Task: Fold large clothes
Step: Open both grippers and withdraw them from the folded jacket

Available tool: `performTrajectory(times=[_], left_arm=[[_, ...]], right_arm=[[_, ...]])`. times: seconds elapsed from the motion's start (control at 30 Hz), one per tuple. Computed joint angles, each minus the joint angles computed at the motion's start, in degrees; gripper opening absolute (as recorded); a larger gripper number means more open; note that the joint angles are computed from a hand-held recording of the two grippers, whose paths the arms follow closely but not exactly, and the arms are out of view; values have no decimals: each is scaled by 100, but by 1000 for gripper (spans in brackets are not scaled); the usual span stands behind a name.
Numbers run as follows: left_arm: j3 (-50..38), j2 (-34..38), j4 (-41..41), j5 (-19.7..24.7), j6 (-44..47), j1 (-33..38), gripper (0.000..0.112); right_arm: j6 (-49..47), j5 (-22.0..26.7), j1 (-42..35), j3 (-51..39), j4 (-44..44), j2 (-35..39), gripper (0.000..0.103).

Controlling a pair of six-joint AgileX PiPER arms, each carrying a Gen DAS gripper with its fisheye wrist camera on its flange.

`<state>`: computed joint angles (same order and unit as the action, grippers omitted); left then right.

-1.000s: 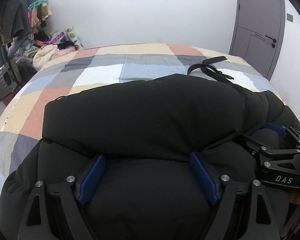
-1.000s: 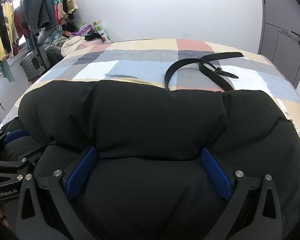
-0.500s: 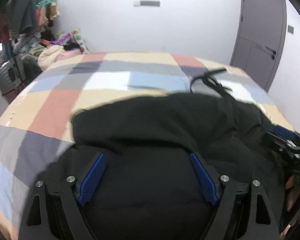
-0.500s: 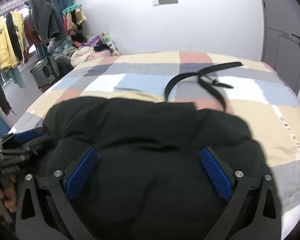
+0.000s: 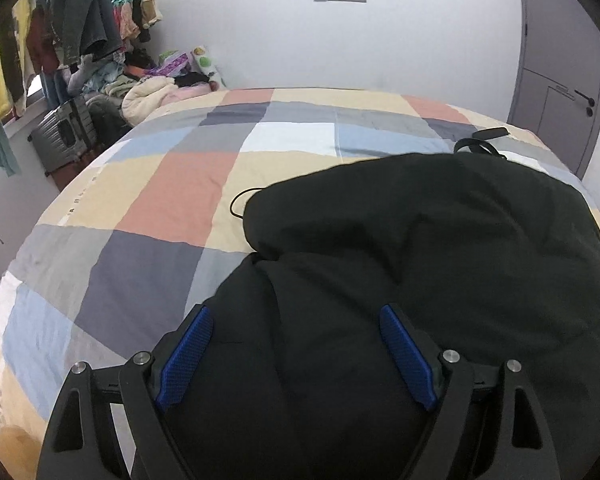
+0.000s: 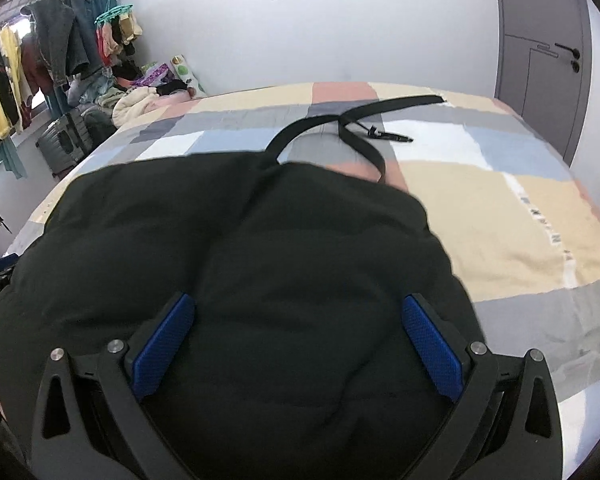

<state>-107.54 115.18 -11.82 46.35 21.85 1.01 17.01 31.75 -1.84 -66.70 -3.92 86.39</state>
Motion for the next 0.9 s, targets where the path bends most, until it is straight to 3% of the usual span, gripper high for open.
performTrajectory(times=[0.23,0.5,0.7,0.9], left_arm=[[186,-92,-211,-100,66,38,85],[197,-1062,-728,266,45,190,86],[-468,-1700,-1183,1365,-154,487,92],[-1126,-2497,-1416,2216,-153,851,93]], right_arm=[[145,-179,-54,243,75,-194,103],[1393,476,527,44,-1150,-1227,103],[2537,1944,1627,-1013,-2560,-1849,103],[3198,3611,3599,-2390,-3934,-2116,103]])
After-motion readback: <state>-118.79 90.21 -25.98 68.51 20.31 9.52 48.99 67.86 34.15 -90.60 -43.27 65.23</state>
